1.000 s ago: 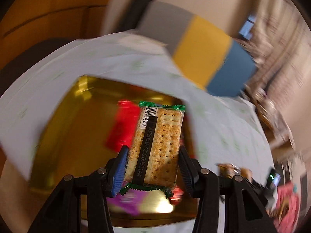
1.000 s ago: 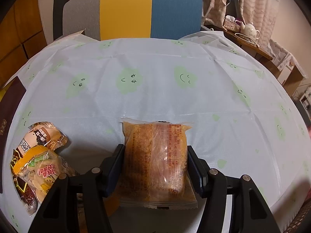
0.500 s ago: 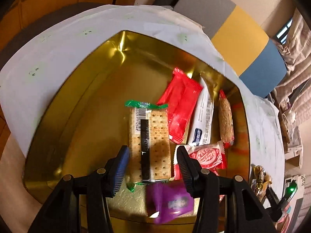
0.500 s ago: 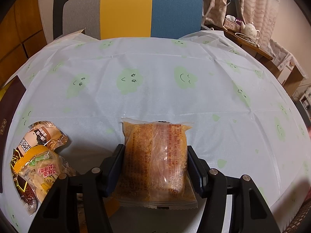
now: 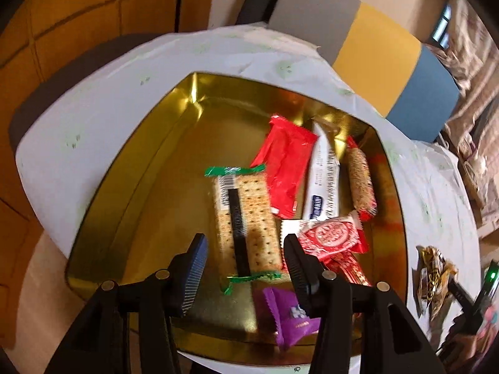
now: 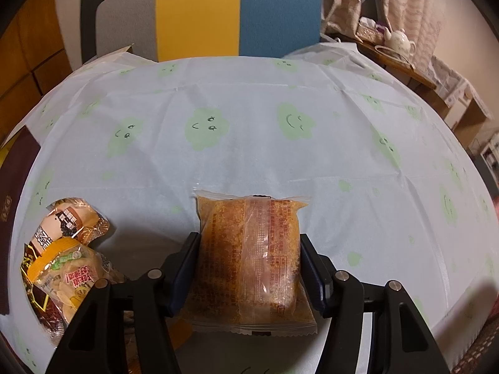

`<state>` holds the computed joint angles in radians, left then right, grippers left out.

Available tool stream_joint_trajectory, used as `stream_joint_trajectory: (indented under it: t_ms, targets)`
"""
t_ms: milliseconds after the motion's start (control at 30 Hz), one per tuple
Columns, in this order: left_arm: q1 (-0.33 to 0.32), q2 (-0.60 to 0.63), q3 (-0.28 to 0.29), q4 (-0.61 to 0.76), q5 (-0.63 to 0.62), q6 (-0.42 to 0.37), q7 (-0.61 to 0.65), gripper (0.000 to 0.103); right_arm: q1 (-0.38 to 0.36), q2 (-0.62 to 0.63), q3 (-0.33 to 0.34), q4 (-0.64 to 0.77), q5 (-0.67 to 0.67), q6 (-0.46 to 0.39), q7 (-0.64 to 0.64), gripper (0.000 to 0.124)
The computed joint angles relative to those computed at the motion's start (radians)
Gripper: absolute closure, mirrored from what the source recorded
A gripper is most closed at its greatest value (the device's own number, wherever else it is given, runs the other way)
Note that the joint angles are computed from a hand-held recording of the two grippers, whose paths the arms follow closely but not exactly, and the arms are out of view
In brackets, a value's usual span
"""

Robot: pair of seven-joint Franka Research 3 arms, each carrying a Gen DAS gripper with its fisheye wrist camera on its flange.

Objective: Organize snacks
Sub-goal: 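Carry the cracker pack into the gold tray and open the left gripper, then lower the brown bread packet into the gold tray and open the right gripper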

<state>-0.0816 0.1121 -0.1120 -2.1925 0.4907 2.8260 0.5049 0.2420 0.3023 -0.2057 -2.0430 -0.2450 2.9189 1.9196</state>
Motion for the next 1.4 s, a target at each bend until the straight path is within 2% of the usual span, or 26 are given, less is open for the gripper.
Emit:
stream_joint_trajectory:
  t_ms: [167, 267, 367, 467, 567, 667, 800, 1067, 1167, 1233, 1400]
  targets:
    - [-0.023, -0.017, -0.003, 0.008, 0.098, -0.018, -0.029, 0.052, -0.011, -0.013, 0.005, 0.011, 0.015, -0.061, 0.022, 0.063]
    - [-0.033, -0.016, -0.008, 0.024, 0.138, -0.026, -0.035, 0.052, -0.010, -0.024, -0.012, 0.014, -0.011, -0.097, 0.095, 0.063]
    - [-0.044, -0.027, -0.009, 0.029, 0.200, -0.037, -0.065, 0.052, -0.037, -0.049, -0.004, -0.003, -0.008, -0.083, 0.140, 0.063]
    - [-0.047, -0.032, -0.012, 0.033, 0.237, -0.044, -0.085, 0.052, -0.036, -0.084, -0.017, -0.022, -0.075, -0.049, 0.207, 0.063]
    - [-0.046, -0.036, -0.016, 0.031, 0.254, -0.038, -0.093, 0.052, -0.069, -0.113, 0.030, -0.038, -0.047, -0.007, 0.153, 0.063]
    - [-0.045, -0.045, -0.018, 0.023, 0.271, -0.029, -0.105, 0.052, -0.089, -0.134, 0.083, -0.051, 0.013, 0.026, 0.062, 0.063]
    - [-0.043, -0.053, -0.020, 0.016, 0.297, -0.030, -0.122, 0.052, -0.113, -0.145, 0.181, -0.050, 0.188, 0.055, -0.155, 0.063]
    - [-0.029, -0.063, -0.020, -0.009, 0.295, -0.021, -0.140, 0.052, -0.064, -0.148, 0.243, -0.035, 0.377, 0.041, -0.410, 0.063]
    - [-0.025, -0.064, -0.021, -0.015, 0.292, -0.021, -0.145, 0.052, -0.063, -0.150, 0.279, -0.032, 0.482, 0.019, -0.518, 0.063]
    - [-0.022, -0.065, -0.020, -0.021, 0.287, -0.016, -0.147, 0.052, -0.070, -0.155, 0.316, -0.033, 0.584, 0.004, -0.642, 0.063]
    - [-0.010, -0.080, -0.011, -0.038, 0.317, -0.012, -0.204, 0.052, -0.024, -0.163, 0.336, -0.023, 0.695, -0.037, -0.768, 0.063]
